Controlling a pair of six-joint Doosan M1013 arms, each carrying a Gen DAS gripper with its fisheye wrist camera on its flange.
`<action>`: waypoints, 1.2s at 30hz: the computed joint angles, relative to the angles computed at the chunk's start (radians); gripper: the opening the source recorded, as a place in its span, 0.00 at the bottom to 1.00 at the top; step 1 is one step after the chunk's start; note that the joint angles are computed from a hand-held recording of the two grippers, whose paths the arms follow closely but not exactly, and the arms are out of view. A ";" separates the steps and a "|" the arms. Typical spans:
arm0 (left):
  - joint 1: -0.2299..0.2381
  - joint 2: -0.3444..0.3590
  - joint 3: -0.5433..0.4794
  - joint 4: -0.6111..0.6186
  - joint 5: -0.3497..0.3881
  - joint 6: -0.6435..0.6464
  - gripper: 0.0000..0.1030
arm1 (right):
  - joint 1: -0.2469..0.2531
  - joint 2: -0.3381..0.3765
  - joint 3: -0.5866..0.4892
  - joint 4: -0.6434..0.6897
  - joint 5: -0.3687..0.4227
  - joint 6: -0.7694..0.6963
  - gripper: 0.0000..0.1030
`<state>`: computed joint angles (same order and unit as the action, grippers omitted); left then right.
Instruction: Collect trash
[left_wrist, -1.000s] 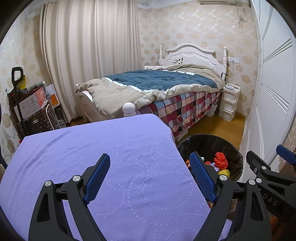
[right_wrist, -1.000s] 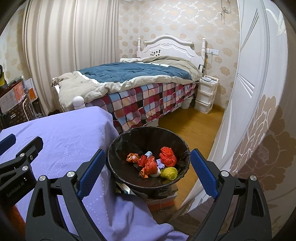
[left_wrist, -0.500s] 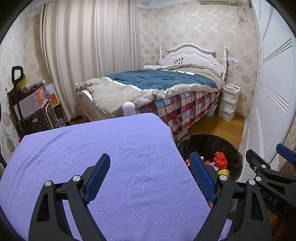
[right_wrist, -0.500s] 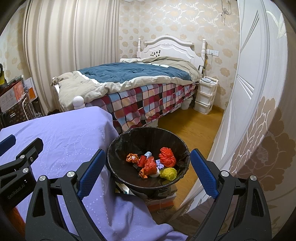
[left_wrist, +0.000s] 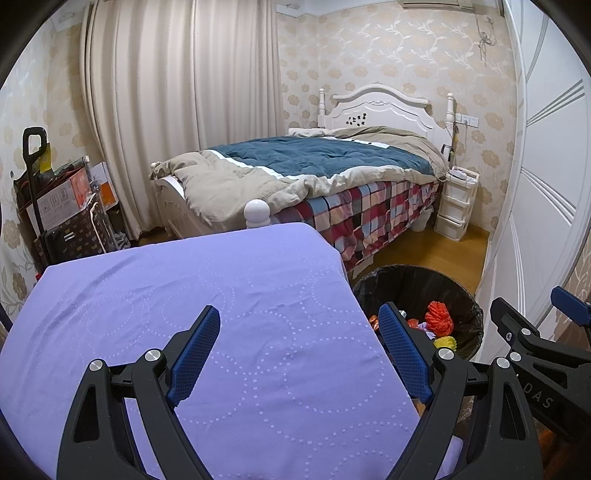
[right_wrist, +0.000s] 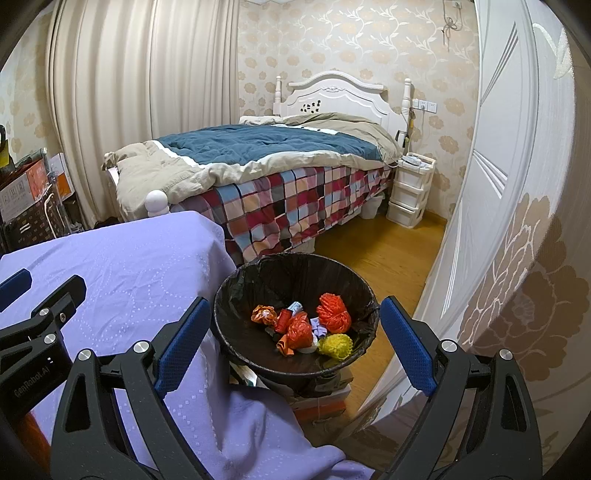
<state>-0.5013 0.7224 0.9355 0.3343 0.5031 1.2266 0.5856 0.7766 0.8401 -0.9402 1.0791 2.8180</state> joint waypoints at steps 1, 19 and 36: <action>0.000 0.000 0.000 0.000 0.000 0.001 0.82 | -0.001 0.001 0.000 0.000 -0.001 -0.001 0.88; -0.007 -0.018 0.035 -0.006 -0.019 0.006 0.82 | 0.000 0.003 -0.003 -0.001 0.001 -0.002 0.88; 0.004 -0.015 0.018 0.015 0.005 -0.019 0.82 | 0.003 0.011 -0.019 0.009 0.006 -0.018 0.88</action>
<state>-0.4968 0.7075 0.9539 0.3496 0.5082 1.2075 0.5883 0.7873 0.8206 -0.9311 1.0851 2.7997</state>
